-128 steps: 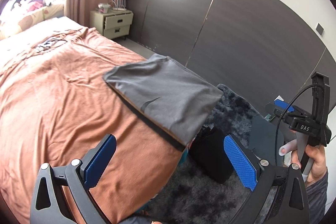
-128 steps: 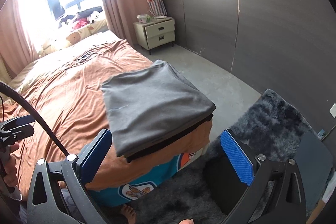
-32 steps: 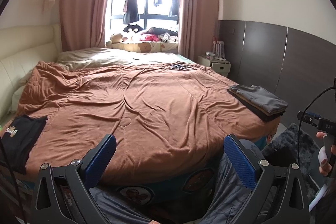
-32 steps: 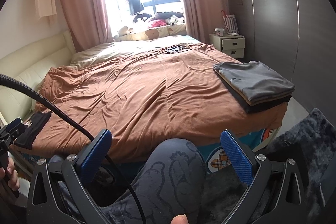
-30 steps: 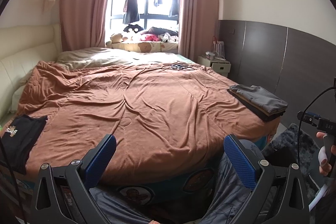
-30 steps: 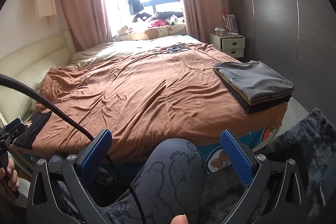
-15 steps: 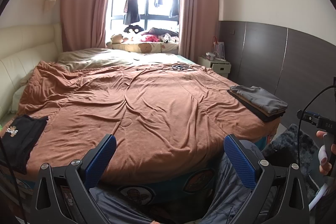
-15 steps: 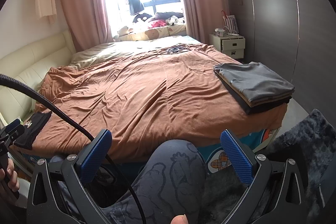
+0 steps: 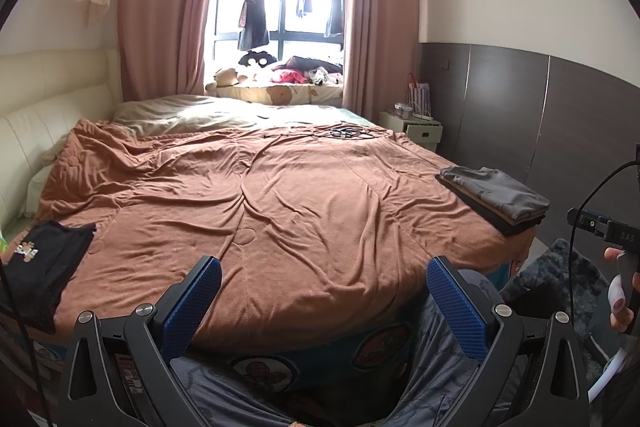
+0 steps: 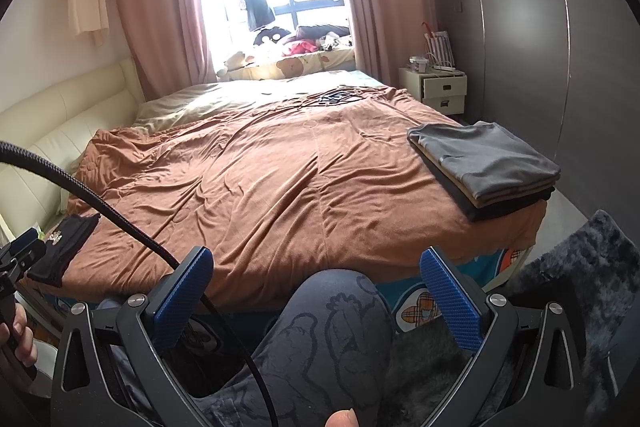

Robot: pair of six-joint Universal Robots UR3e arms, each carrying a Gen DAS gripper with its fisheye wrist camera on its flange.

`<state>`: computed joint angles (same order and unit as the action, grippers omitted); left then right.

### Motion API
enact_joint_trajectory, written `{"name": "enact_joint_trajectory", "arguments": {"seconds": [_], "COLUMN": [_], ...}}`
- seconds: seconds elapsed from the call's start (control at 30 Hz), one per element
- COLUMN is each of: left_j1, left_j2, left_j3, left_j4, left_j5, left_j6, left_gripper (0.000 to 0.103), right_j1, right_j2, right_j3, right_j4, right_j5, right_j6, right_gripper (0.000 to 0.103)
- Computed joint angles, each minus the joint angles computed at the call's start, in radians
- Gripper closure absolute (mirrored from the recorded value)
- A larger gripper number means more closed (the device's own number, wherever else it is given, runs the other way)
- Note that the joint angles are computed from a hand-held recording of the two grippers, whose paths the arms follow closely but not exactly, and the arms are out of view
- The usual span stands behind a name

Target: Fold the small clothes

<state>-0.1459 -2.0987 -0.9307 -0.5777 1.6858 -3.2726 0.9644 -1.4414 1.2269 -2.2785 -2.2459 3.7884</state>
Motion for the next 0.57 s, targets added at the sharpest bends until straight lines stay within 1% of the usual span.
{"name": "enact_joint_trajectory", "arguments": {"seconds": [0.57], "left_j1": [-0.019], "left_j2": [0.004], "left_j3": [-0.01], "left_j4": [0.006], "left_j5": [0.025], "left_j6": [-0.002], "left_gripper": [0.0], "right_j1": [-0.002], "right_j2": [0.013], "right_j3": [-0.03], "right_j4": [0.031], "right_j5": [0.004], "right_j6": [0.008], "right_gripper": [0.0]}}
